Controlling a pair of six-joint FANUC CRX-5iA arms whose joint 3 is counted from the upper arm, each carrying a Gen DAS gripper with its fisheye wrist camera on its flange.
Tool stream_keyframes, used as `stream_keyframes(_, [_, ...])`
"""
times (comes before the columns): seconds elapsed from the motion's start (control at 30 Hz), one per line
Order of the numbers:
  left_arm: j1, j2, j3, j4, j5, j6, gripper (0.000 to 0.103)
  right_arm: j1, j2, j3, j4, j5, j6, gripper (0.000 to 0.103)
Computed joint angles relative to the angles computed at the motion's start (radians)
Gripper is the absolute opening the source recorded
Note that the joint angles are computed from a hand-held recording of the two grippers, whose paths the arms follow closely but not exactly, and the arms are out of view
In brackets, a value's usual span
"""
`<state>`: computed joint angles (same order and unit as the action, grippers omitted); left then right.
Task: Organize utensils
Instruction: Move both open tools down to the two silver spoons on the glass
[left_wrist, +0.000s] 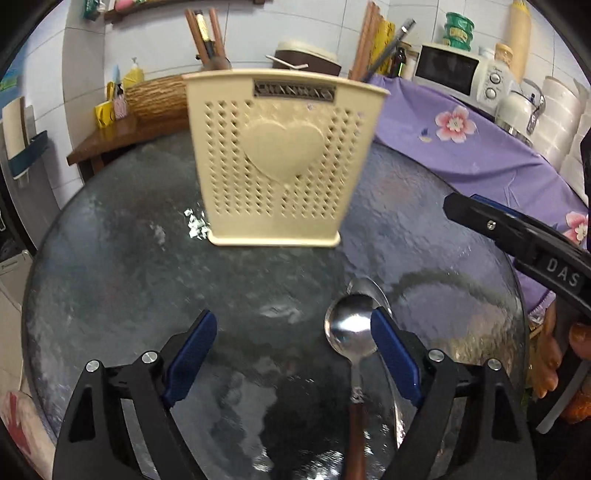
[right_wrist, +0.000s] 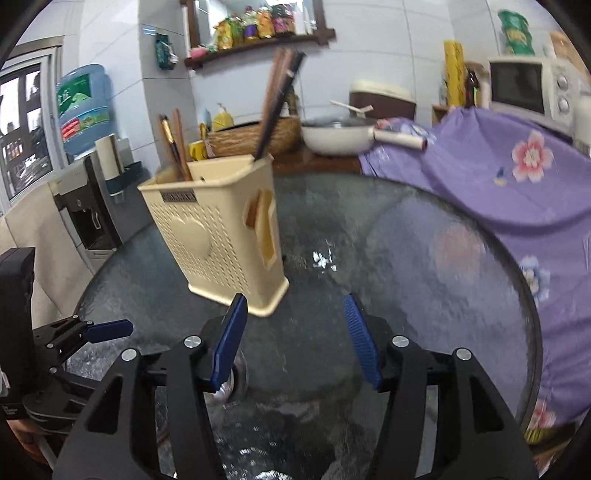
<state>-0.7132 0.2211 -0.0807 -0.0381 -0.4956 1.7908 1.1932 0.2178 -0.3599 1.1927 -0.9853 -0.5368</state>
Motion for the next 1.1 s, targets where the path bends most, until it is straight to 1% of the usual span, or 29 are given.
stream_keyframes(0.03, [-0.005, 0.005, 0.003, 0.001, -0.004, -0.001, 0.083, 0.005, 0.000, -0.006, -0.015, -0.006, -0.011, 0.055])
stream_keyframes(0.1, [-0.023, 0.023, 0.028, -0.032, -0.026, 0.017, 0.083, 0.019, 0.003, -0.011, -0.057, -0.025, -0.019, 0.055])
stream_keyframes(0.17, [-0.043, 0.048, 0.072, -0.079, -0.065, 0.041, 0.081, 0.027, 0.002, -0.021, -0.077, -0.032, -0.028, 0.055])
stream_keyframes(0.23, [-0.059, 0.073, 0.104, -0.100, -0.093, 0.046, 0.079, 0.034, -0.006, -0.038, -0.101, -0.025, -0.044, 0.055])
stream_keyframes(0.37, [-0.064, 0.111, 0.145, -0.092, -0.139, 0.038, 0.072, 0.039, -0.016, -0.061, -0.117, -0.009, -0.058, 0.055])
stream_keyframes(0.47, [-0.071, 0.128, 0.168, -0.106, -0.155, 0.045, 0.072, 0.041, -0.022, -0.070, -0.114, -0.002, -0.069, 0.055])
stream_keyframes(0.53, [-0.072, 0.134, 0.172, -0.099, -0.158, 0.042, 0.072, 0.041, -0.025, -0.074, -0.112, 0.004, -0.073, 0.055])
stream_keyframes(0.7, [-0.084, 0.158, 0.206, -0.112, -0.174, 0.064, 0.066, 0.040, -0.031, -0.082, -0.106, 0.021, -0.073, 0.055])
stream_keyframes(0.8, [-0.078, 0.157, 0.200, -0.086, -0.171, 0.055, 0.065, 0.040, -0.032, -0.084, -0.104, 0.027, -0.072, 0.055])
stream_keyframes(0.87, [-0.079, 0.158, 0.205, -0.093, -0.175, 0.059, 0.064, 0.038, -0.034, -0.088, -0.101, 0.035, -0.077, 0.055])
stream_keyframes(0.93, [-0.082, 0.158, 0.208, -0.105, -0.177, 0.070, 0.062, 0.037, -0.034, -0.088, -0.105, 0.041, -0.075, 0.055])
stream_keyframes(1.0, [-0.073, 0.147, 0.188, -0.077, -0.162, 0.055, 0.055, 0.036, -0.034, -0.091, -0.106, 0.048, -0.080, 0.055])
stream_keyframes(1.1, [-0.063, 0.136, 0.166, -0.049, -0.148, 0.038, 0.052, 0.035, -0.032, -0.090, -0.109, 0.055, -0.082, 0.055])
